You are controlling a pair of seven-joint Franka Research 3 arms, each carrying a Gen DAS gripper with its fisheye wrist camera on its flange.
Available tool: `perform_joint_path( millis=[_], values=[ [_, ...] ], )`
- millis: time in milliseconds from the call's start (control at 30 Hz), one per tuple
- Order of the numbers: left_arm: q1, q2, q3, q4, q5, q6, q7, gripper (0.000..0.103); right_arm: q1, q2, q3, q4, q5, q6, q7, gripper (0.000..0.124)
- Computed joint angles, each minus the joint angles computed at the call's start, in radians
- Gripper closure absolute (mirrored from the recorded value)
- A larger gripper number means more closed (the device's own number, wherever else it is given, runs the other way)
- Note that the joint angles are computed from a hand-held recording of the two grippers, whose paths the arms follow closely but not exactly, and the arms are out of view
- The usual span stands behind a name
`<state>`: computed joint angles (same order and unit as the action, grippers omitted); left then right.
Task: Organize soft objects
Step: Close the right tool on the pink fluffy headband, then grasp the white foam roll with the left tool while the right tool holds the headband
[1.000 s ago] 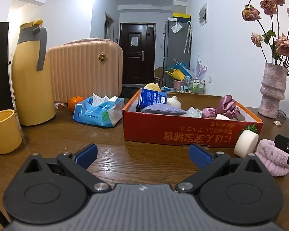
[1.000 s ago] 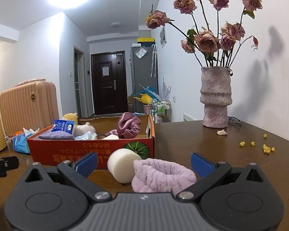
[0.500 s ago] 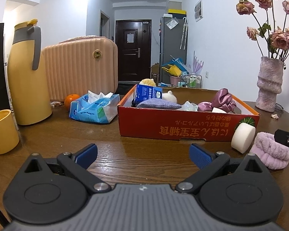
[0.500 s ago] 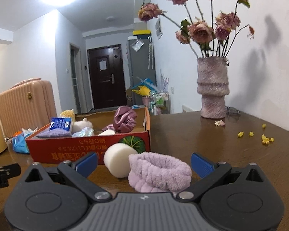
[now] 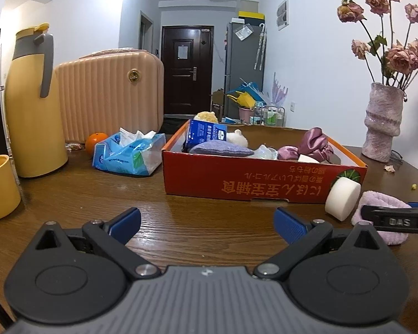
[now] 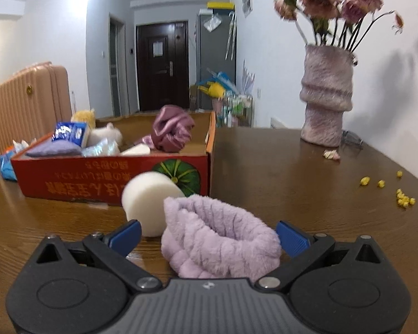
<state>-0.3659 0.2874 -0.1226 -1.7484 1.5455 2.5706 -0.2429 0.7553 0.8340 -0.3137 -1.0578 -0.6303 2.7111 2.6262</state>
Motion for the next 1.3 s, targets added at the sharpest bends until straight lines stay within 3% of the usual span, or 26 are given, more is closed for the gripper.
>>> perform_joint_path(
  millis=[133,167,200,333,467,633,767,900,1133,1300],
  values=[
    [-0.005,0.024,-0.002,0.022,-0.044,-0.021,0.06,0.0,-0.06,0.035,0.084,0.063,0.088,-0.019,-0.145,0.028],
    [-0.007,0.028,0.0,0.026,-0.055,-0.022,0.072,0.0,-0.066,0.035,0.092,0.063,0.106,-0.016,-0.169,0.039],
    [-0.01,0.03,0.003,0.028,-0.059,-0.028,0.078,0.0,-0.075,0.035,0.105,0.061,0.127,-0.009,-0.2,0.059],
    [-0.027,0.037,0.011,0.038,-0.053,-0.061,0.074,0.0,-0.086,-0.015,0.107,-0.036,0.196,0.095,-0.23,0.088],
    [-0.029,0.045,0.013,0.048,-0.067,-0.059,0.081,0.0,-0.029,-0.065,0.011,-0.138,0.198,0.197,-0.171,0.092],
    [-0.019,0.042,0.018,0.047,-0.052,0.007,0.061,0.0,0.078,-0.077,-0.165,-0.203,0.162,0.278,-0.042,0.092],
    [-0.012,0.065,0.019,0.073,-0.082,0.066,0.102,0.0,0.115,-0.074,-0.235,-0.224,0.156,0.299,0.018,0.092],
    [-0.03,0.097,0.028,0.115,-0.096,0.074,0.136,0.0,0.153,-0.081,-0.301,-0.262,0.164,0.351,0.07,0.092],
    [-0.09,0.234,0.051,0.304,-0.226,0.054,0.244,0.0,0.271,-0.093,-0.471,-0.375,0.242,0.52,0.106,0.092],
    [-0.151,0.349,0.079,0.47,-0.31,0.038,0.341,0.0,0.291,-0.102,-0.511,-0.423,0.307,0.545,0.067,0.092]
  ],
)
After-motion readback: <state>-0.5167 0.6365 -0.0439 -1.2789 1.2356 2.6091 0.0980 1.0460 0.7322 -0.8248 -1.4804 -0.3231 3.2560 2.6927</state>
